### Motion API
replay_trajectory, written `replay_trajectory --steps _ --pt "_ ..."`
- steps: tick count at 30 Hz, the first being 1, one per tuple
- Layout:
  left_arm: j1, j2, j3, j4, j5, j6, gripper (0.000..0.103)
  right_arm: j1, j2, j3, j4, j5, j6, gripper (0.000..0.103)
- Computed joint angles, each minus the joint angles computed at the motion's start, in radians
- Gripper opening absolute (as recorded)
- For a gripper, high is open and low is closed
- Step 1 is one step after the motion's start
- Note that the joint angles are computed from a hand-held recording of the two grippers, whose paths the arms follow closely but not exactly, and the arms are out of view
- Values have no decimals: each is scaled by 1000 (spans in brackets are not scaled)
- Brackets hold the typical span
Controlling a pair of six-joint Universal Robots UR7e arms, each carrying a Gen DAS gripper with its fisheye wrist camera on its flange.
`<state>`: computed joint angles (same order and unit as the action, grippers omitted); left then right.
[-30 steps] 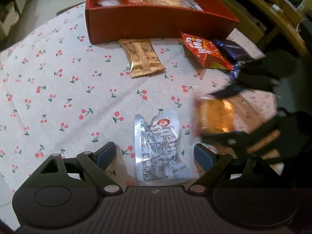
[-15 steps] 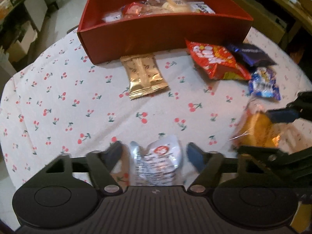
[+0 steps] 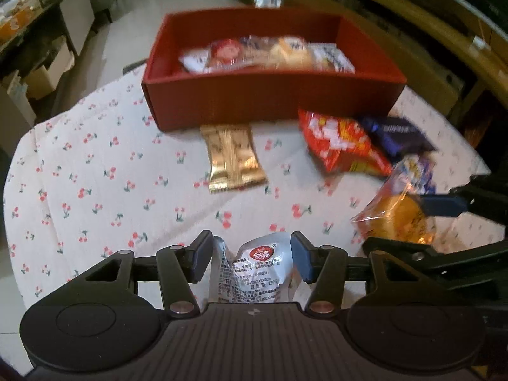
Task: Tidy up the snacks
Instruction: 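Lift both held snacks and carry them over the red box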
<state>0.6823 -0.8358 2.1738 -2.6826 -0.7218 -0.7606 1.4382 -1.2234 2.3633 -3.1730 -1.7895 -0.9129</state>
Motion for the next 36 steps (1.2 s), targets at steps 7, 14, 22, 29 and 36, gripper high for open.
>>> replay_trajectory --steps 7,14,22,29,36 --pt "-21 -11 11 -100 8 40 61 -1 -15 1 -42 42 51 61" --pt "-20 -19 18 -143 15 47 61 2 -10 0 -82 45 74 61" --pt "-16 -19 8 -195 12 68 61 5 -6 -11 -87 62 88 61" --pt "-14 -9 -19 -250 20 113 61 8 -4 -33 -99 84 115 61" --pt "-3 9 -60 -282 33 155 61 17 11 -68 -111 97 143 61"
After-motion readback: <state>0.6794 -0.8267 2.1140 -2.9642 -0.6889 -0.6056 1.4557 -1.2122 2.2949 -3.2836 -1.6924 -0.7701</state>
